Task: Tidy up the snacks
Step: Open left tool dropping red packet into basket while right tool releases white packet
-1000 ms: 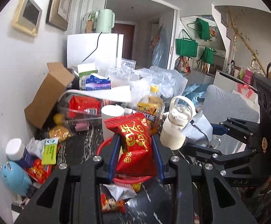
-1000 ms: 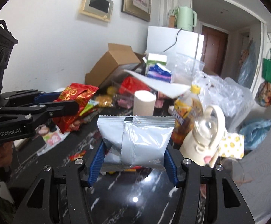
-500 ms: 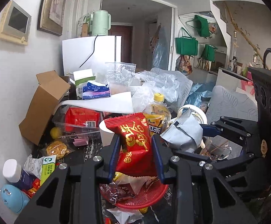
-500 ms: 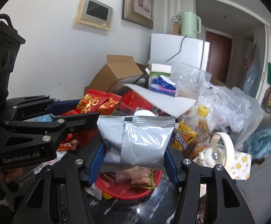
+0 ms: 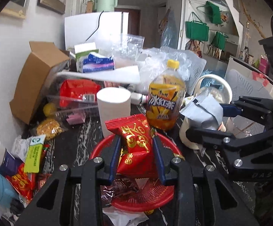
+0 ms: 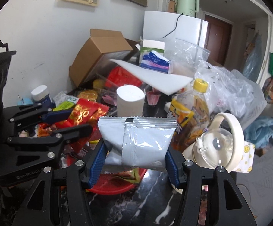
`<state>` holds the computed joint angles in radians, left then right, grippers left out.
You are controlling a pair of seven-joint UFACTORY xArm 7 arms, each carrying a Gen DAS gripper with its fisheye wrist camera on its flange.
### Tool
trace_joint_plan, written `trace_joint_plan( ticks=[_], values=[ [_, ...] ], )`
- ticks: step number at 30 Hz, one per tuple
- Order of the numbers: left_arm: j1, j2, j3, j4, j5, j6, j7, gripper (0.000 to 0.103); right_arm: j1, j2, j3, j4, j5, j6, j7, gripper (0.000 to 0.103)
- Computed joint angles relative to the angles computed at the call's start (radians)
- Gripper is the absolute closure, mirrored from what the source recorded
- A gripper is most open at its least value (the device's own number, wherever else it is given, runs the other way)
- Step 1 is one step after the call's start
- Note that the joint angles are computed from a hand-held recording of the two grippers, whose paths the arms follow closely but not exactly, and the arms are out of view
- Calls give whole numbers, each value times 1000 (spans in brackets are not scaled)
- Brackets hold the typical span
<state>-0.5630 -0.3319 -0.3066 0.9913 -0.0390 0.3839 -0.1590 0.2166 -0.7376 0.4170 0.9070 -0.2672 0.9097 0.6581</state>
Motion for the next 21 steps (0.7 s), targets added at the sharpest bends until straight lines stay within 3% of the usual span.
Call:
trace_joint_plan(
  ticks=[5, 15, 20, 21],
  values=[
    [3, 5, -5, -12, 12, 19, -9, 70, 22, 22, -21, -11, 24, 1, -21, 45],
    [-40, 32, 33, -11, -86, 76, 64, 69, 55, 55, -46, -20, 57, -4, -48, 45],
    [15, 11, -5, -18, -25, 77, -15, 36, 66, 68, -60, -26, 75, -14, -60, 45],
    [23, 3, -10, -25, -7, 70, -29, 35, 66, 66, -63, -29, 78, -16, -61, 45]
  ],
)
